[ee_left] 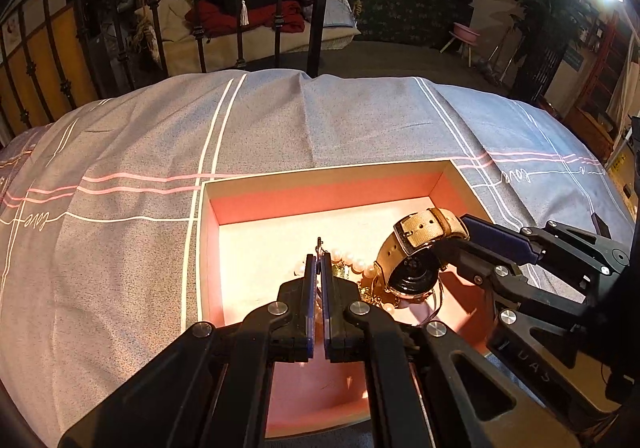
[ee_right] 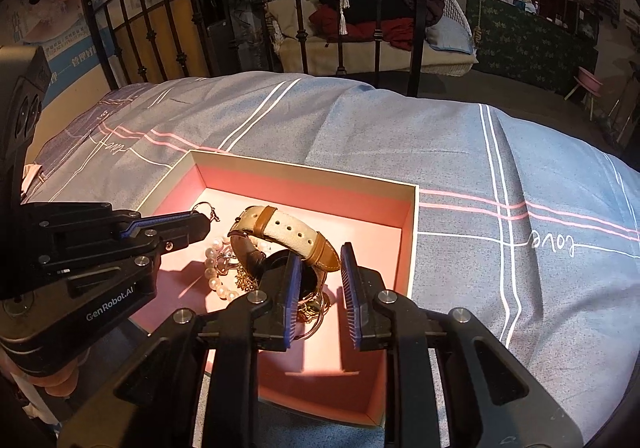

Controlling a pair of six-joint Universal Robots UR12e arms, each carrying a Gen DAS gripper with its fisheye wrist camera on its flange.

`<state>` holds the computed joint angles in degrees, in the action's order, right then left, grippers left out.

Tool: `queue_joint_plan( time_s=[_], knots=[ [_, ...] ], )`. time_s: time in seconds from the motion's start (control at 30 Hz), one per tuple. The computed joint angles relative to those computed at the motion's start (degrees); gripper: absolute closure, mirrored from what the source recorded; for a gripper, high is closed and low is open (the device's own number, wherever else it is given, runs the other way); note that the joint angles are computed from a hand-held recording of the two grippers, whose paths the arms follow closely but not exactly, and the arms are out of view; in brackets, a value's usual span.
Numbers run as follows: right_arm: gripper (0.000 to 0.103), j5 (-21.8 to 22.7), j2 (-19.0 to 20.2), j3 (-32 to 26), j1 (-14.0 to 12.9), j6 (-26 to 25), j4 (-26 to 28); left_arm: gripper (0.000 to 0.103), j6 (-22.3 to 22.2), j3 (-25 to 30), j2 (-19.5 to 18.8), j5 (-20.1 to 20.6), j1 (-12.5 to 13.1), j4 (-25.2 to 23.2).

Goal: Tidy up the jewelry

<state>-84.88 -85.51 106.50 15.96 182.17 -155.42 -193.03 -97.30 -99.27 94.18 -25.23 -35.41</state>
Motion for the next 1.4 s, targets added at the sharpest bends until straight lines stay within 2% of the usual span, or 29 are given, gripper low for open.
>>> queue_joint_plan(
  time_s=[0.03,0.1,0.13,0.27,0.3,0.33,0.37,0.53,0.63,0.67,0.73,0.83,0.9,0.93,1.03,1.17,1.4],
  knots=[
    [0.064,-0.48,-0.13,0.1,0.13,-0.15,-0.24,0.097,-0.06,0.01,0.05,0.21,-0.06,-0.03],
    [0.055,-1.37,-0.34,0.32,0.42,-0.75,-0.97,0.082,-0.24,-0.04,0.21,0.62,-0.16,0.28],
    [0.053,-1.62,-0.46,0.4,0.51,-0.98,-1.2,0.074,-0.25,-0.11,0.29,1.14,-0.28,0.62],
    [0.047,-3.23,-0.99,0.8,0.79,-1.38,-1.9,0.062,-1.25,-0.26,0.73,2.6,-0.47,1.34],
    [0.037,-4.16,-1.14,0.99,0.94,-1.53,-2.28,0.059,-1.83,-0.34,0.9,2.8,-0.39,1.41],
    [0.027,-5.14,-1.32,1.3,1.13,-1.64,-2.95,0.049,-2.35,-0.49,1.1,2.79,-0.27,1.74],
    [0.026,-5.54,-1.57,1.66,1.17,-1.81,-3.38,0.043,-2.81,-0.63,1.29,3.33,-0.3,2.16],
    [0.026,-5.88,-2.67,3.09,1.58,-2.69,-4.3,0.037,-2.78,-0.88,1.93,4.3,-0.7,3.49],
    [0.026,-4.76,-3.97,5.66,2.03,-3.8,-10.59,0.033,-2.08,-1.94,2.91,4.37,-1.4,6.19],
    [0.024,-5.25,-4.5,6.87,2.4,-4.58,-13.69,0.03,-1.71,-2.81,3.51,4.37,-1.73,8.55],
    [0.012,-8.17,-5.1,9.12,3.73,-6.68,-20.84,0.027,-1.26,-4.69,4.65,6.25,-2.83,14.41],
    [0.012,-11.4,-5.84,11.82,5.23,-8.83,-28.63,0.021,0.06,-7.72,6.34,8.91,-4.49,23.44],
    [0.01,-12.29,-6.47,13.38,5.6,-8.07,-32.34,0.018,1.32,-9.46,7.34,10.49,-5.45,27.69],
    [0.006,-12.82,-6.76,14.04,5.73,-7.36,-33.85,0.016,1.68,-10.28,7.77,11.2,-5.85,29.48],
    [0.006,-14.62,-7.67,15.98,5.96,-4.92,-37.78,0.011,2.4,-12.41,8.78,12.86,-6.82,33.43],
    [0.006,-17.19,-8.18,17.43,6.12,-3.12,-41.94,0.007,2.13,-14.2,9.53,15.27,-7.72,35.07],
    [0.006,-18.16,-8.54,17.95,5.89,-1.88,-43.72,0.007,2.09,-14.96,9.88,16.54,-7.95,35.07]
  ],
)
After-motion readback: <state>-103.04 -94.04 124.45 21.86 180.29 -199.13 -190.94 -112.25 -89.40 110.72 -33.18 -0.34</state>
